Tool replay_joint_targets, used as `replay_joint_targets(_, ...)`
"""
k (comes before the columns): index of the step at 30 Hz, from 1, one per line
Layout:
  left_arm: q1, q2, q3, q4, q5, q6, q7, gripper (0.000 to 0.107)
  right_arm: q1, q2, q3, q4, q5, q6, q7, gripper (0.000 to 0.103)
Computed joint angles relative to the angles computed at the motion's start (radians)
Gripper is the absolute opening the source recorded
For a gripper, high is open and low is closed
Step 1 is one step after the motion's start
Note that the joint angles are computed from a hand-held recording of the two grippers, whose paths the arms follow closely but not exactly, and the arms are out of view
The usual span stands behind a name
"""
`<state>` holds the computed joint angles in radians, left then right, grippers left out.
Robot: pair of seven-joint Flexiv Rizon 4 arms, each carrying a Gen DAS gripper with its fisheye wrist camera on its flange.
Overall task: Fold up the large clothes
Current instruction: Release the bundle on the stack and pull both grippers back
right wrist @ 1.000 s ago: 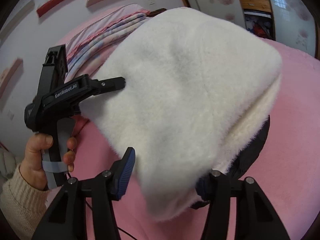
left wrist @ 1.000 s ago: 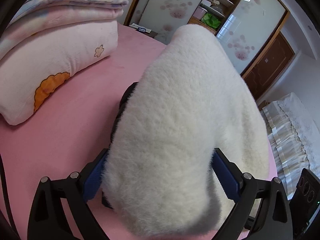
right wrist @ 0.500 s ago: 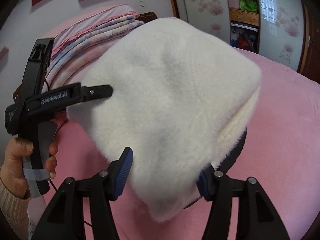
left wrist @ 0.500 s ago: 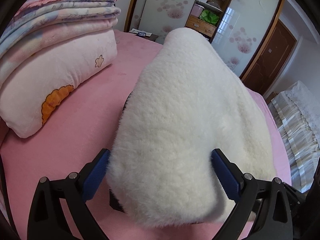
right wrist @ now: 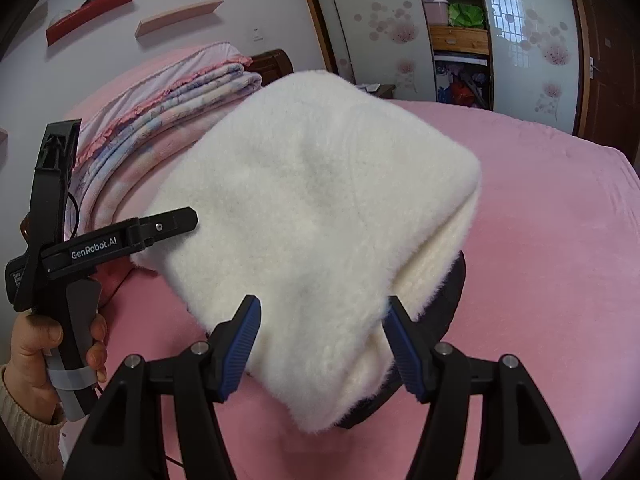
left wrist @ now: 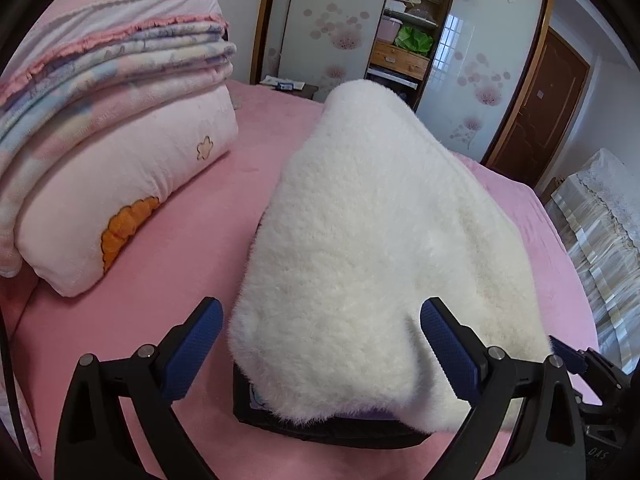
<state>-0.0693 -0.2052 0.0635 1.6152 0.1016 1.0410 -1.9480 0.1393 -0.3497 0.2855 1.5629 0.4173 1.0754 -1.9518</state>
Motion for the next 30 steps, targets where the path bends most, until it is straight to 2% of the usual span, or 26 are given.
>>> replay_joint_targets(3, -0.035, 0.025, 0.018, -0.017, 0.115, -0.006, -0.05, 0.099, -0.008, 0.019, 0.004, 0.018, 0.019, 0.045, -0.011, 0.063)
replay_joint_targets(7, -0.08, 0.078, 0.003, -0.029, 0.247, -0.049, -0.102, 0.1, -0.022, 0.068, 0.004, 0.047, 0.045, 0.067, -0.015, 0.063)
replay_joint_targets(13, -0.129, 0.197, -0.075, -0.001, 0.354, -0.095, -0.198, 0.102, -0.033, 0.242, -0.02, 0.182, 0.092, 0.136, -0.068, 0.063)
replay_joint_targets(15, -0.145, 0.231, -0.117, -0.01, 0.424, -0.137, -0.244, 0.102, -0.027, 0.313, -0.042, 0.236, 0.106, 0.155, -0.086, 0.064)
replay_joint_targets(17, -0.162, 0.266, -0.159, -0.011, 0.469, -0.178, -0.28, 0.102, -0.026, 0.393, -0.065, 0.296, 0.128, 0.162, -0.101, 0.073)
replay_joint_targets(21, -0.194, 0.332, -0.241, 0.003, 0.504, -0.248, -0.35, 0.102, -0.029, 0.562, -0.117, 0.421, 0.124, 0.131, -0.096, 0.076)
replay_joint_targets(24, -0.215, 0.385, -0.302, 0.029, 0.518, -0.287, -0.403, 0.102, -0.044, 0.689, -0.149, 0.511, 0.091, 0.097, -0.061, 0.084)
replay_joint_targets(30, -0.24, 0.467, -0.527, 0.025, 0.69, -0.527, -0.627, 0.102, -0.145, 0.944, -0.159, 0.712, -0.047, 0.082, 0.052, 0.097)
